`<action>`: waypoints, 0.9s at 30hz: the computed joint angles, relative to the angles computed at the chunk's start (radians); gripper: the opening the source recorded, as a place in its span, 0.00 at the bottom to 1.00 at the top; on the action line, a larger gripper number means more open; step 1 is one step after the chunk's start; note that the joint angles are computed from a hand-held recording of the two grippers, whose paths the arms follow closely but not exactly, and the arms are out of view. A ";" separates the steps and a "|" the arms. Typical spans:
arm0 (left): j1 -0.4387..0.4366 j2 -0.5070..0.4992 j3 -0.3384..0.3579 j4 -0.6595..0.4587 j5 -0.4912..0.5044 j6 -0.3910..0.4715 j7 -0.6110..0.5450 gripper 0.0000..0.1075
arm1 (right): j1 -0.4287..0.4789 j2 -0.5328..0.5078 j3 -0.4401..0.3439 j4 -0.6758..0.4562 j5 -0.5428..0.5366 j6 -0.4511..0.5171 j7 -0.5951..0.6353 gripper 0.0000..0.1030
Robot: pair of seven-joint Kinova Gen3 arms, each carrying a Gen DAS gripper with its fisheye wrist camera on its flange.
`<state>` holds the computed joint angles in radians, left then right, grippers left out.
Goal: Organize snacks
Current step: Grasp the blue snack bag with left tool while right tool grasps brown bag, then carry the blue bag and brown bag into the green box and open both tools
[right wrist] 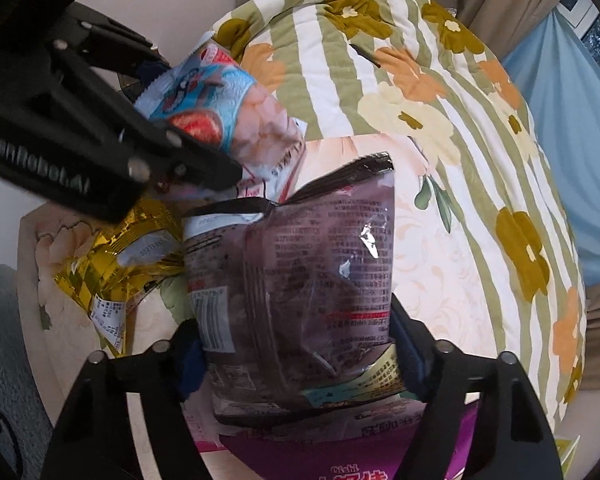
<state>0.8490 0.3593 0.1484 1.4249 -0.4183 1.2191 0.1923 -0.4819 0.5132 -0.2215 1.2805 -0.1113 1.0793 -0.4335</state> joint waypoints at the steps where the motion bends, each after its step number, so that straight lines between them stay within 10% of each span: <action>1: 0.005 -0.007 -0.001 0.004 -0.005 0.000 0.006 0.56 | 0.002 -0.004 0.000 0.003 -0.003 -0.002 -0.003 0.67; 27: 0.146 -0.028 0.040 -0.249 -0.238 0.296 -0.060 0.56 | 0.171 -0.195 0.022 0.018 -0.335 0.021 -0.359 0.66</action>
